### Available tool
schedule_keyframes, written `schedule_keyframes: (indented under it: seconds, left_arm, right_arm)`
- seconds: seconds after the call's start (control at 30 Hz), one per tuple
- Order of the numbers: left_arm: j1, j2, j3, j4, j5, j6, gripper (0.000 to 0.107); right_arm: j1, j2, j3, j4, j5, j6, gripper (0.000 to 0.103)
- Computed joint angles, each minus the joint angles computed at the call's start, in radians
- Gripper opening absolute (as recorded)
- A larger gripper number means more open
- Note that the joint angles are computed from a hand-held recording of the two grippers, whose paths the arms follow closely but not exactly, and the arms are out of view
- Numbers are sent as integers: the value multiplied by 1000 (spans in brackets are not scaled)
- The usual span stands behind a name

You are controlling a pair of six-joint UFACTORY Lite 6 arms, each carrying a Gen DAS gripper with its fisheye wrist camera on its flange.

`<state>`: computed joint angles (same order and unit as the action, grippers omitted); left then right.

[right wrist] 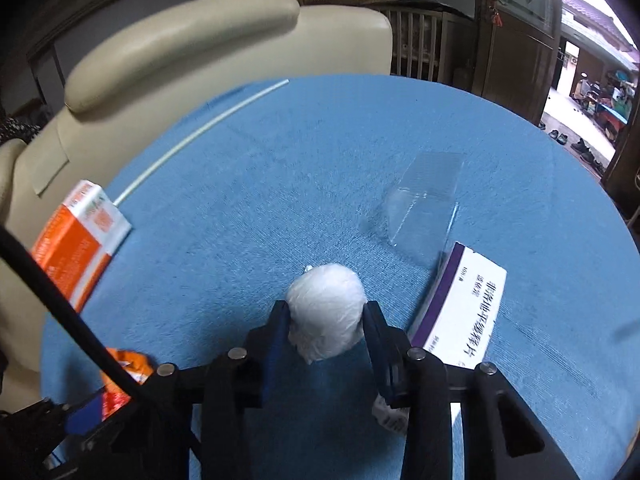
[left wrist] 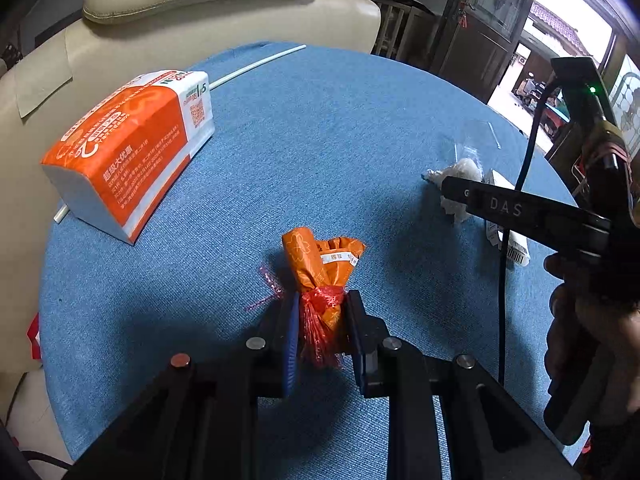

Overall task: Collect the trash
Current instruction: 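Grasp the orange snack bag with the left tool while the right tool grasps the white paper ball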

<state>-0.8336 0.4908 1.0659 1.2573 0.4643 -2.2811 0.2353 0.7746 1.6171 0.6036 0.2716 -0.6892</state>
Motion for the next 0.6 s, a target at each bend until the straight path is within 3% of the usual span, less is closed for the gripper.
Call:
schedule_keyframes:
  seconds: [0.2, 0.43, 0.6]
  left_arm:
    - [-10, 32, 48, -39, 16, 31, 24]
    - [-36, 27, 101, -180, 76, 162, 24]
    - [-85, 19, 141, -244, 140, 214, 24]
  right_arm:
    - [-18, -71, -68, 125, -1, -144, 32]
    - [-132, -364, -416, 611, 45, -658, 32]
    - [-260, -539, -632, 725, 147, -802, 32]
